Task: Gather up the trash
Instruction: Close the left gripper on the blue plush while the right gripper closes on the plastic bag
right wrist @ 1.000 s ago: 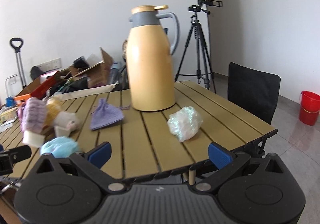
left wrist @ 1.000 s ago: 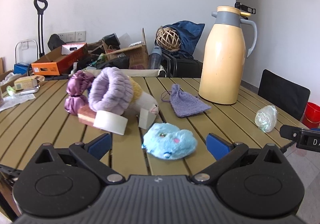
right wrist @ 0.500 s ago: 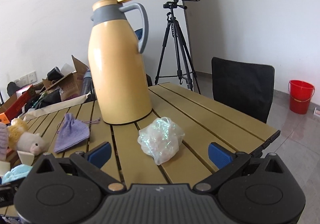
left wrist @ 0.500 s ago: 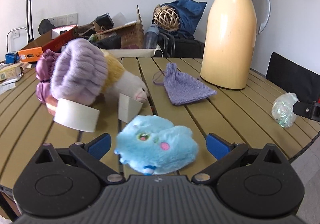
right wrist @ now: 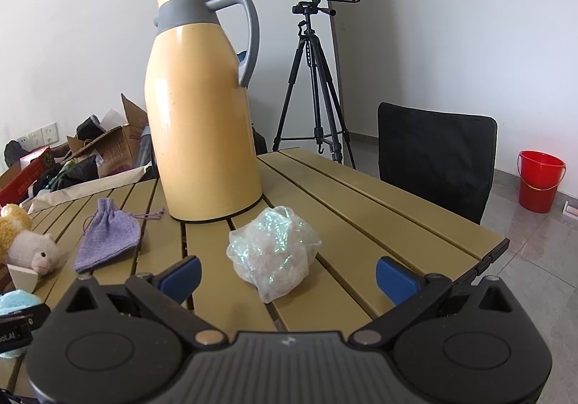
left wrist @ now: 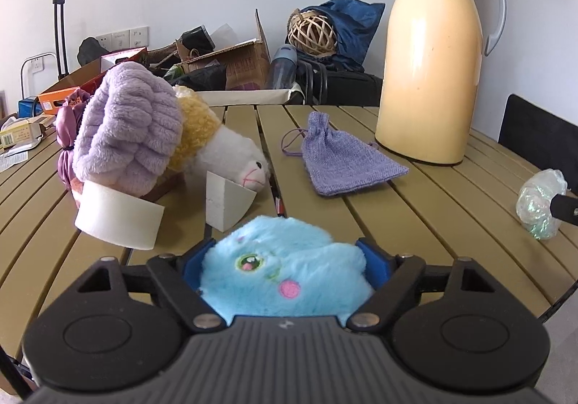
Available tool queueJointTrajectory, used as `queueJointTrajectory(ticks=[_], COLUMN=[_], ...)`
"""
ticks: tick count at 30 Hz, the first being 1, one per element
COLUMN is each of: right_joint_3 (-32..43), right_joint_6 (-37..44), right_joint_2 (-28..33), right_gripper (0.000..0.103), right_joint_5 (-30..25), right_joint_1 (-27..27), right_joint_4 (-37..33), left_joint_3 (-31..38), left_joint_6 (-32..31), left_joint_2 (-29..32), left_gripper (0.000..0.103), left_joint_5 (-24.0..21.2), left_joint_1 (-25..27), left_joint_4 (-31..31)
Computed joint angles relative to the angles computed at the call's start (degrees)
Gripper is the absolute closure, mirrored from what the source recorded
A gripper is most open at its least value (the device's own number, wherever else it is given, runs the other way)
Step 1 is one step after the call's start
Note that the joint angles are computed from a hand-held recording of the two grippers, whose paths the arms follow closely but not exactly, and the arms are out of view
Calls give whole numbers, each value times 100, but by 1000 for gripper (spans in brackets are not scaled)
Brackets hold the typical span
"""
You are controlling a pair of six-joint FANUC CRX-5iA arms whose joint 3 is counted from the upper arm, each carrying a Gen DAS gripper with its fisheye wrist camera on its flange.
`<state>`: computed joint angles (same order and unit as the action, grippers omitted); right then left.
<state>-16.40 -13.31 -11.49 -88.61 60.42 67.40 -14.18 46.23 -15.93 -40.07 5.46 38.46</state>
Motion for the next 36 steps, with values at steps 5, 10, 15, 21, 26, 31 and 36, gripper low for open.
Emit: queueJointTrajectory(ticks=[5, 10, 15, 21, 26, 31, 36], right_joint_3=[-22, 23, 136, 290, 330, 342, 327], right_joint_6=[23, 18, -53, 206, 330, 355, 309], right_joint_2=[0, 83, 175, 305, 310, 314, 290], right_gripper=[0, 0, 0, 10, 26, 53, 56], right_joint_5=[102, 209, 352, 560, 796, 883, 890], right_joint_1=[-88, -258, -523, -750, -858, -827, -752], right_joint_4=[20, 75, -50, -213, -408, -426, -329], left_joint_3=[-119, -193, -286, -318, -387, -422, -470], left_joint_6=[-140, -278, -601, -787, -1006, -1117, -1218], left_joint_2=[-93, -208, -319, -399, -501, -552, -608], left_gripper=[23, 23, 23, 23, 23, 22, 22], left_joint_5=[85, 120, 111, 0, -59, -115, -214], left_joint_1=[86, 220, 346, 523, 655, 760, 893], left_joint_4=[315, 633, 994, 1204, 1480, 1628, 1744])
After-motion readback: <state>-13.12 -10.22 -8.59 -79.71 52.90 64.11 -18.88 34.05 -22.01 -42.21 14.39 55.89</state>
